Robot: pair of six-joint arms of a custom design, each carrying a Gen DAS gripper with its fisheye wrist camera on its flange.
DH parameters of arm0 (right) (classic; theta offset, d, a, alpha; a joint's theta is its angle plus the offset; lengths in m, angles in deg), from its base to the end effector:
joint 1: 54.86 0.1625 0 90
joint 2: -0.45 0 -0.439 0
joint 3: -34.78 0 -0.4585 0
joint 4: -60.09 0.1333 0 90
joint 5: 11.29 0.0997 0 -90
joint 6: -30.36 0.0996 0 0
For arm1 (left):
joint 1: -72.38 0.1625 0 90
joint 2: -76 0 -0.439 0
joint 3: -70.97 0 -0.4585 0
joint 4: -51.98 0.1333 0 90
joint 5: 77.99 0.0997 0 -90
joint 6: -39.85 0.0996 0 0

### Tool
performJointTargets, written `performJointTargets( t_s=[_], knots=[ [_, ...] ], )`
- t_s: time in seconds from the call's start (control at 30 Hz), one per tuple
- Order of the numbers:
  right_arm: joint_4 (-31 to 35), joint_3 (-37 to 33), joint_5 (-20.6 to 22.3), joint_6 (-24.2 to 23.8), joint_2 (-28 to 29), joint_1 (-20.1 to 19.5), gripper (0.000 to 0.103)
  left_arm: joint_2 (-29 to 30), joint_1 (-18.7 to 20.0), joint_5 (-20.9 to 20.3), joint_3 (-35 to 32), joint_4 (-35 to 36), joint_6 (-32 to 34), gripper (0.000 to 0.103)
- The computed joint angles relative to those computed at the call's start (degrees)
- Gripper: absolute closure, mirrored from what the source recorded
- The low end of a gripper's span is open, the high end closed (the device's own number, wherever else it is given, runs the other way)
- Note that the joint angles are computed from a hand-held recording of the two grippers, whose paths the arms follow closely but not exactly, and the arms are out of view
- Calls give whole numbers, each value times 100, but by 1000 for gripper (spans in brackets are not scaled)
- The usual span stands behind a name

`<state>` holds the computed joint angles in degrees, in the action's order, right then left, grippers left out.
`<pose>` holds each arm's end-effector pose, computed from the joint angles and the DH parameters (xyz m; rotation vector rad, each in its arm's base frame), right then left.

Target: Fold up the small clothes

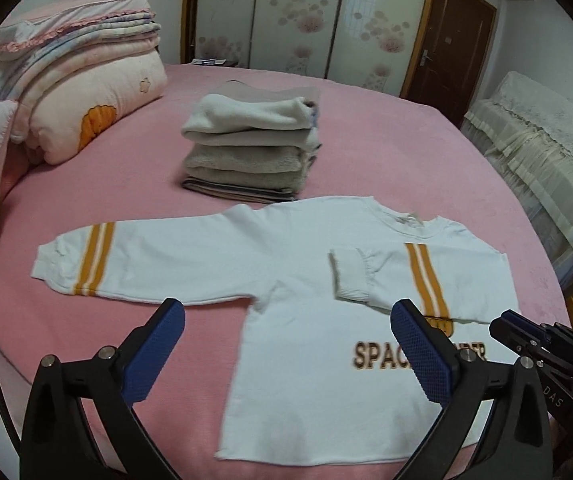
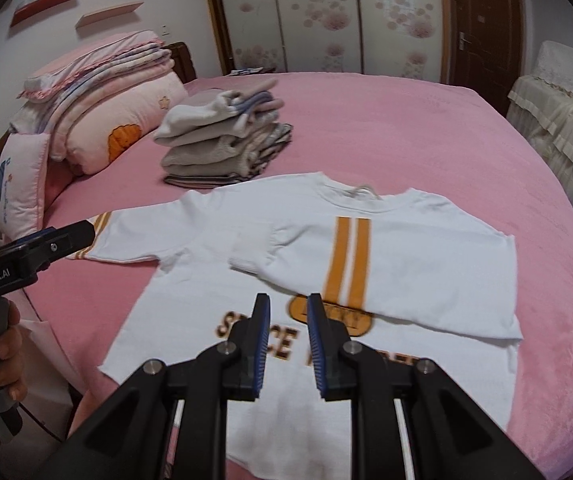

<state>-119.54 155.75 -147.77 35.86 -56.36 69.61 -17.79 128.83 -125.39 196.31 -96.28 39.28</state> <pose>0.3671 -0.4268 0.0982 0.3729 -2.3701 0.8577 -0.1001 -0.5141 0.3400 0.4755 2.4008 -0.8319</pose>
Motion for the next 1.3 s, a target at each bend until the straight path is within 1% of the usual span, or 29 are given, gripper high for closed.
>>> performJointTargets(
  t_s=[0.13, 0.2, 0.3, 0.4, 0.53, 0.6, 0.73, 0.87, 0.93, 0.97, 1.0, 1.03, 1.1, 1.13, 1.17, 1.2, 1.3],
  knots=[
    [162, -503, 38, -182, 408, 173, 84, -242, 251, 115, -312, 407, -1, 1],
    [198, -811, 91, -330, 635, 255, 84, -320, 411, 188, -483, 482, 56, 1],
    [220, -1282, 186, -506, 964, 335, 84, -386, 607, 400, -689, 441, 218, 1],
    [261, -1709, 343, -593, 1242, 388, 84, -403, 754, 650, -857, 427, 244, 1],
    [327, -2326, 490, -874, 1680, 451, 84, -401, 995, 662, -1081, 416, 390, 1],
    [345, -2590, 527, -1014, 1889, 475, 84, -347, 1148, 603, -1214, 326, 453, 1],
    [392, -3045, 705, -1199, 2263, 472, 84, -49, 1435, 817, -1568, 410, 187, 1],
    [574, -3457, 866, -1227, 2604, 406, 84, 297, 1777, 975, -1905, 349, 172, 1],
    [682, -3663, 874, -1255, 2788, 364, 84, 469, 1959, 964, -2087, 412, 169, 1],
    [777, -3771, 883, -1235, 2873, 341, 84, 576, 2080, 917, -2242, 627, 17, 1],
    [837, -3835, 900, -1206, 2929, 323, 84, 684, 2241, 759, -2462, 1033, -313, 1],
    [911, -3901, 939, -1162, 2987, 293, 84, 772, 2394, 517, -2663, 1385, -593, 1],
    [1048, -4005, 1019, -1093, 3085, 236, 84, 993, 2769, -102, -3124, 2035, -1185, 1],
    [1103, -4066, 1027, -1077, 3144, 215, 84, 1132, 2959, -330, -3371, 2331, -1502, 3],
    [1131, -4109, 1038, -1063, 3196, 190, 84, 1235, 3081, -441, -3529, 2462, -1683, 6],
    [1150, -4125, 1064, -1053, 3225, 168, 84, 1335, 3211, -551, -3675, 2541, -1821, 6],
    [1225, -4155, 1151, -991, 3292, 88, 84, 1523, 3486, -660, -3897, 2460, -2109, 9]
  ],
)
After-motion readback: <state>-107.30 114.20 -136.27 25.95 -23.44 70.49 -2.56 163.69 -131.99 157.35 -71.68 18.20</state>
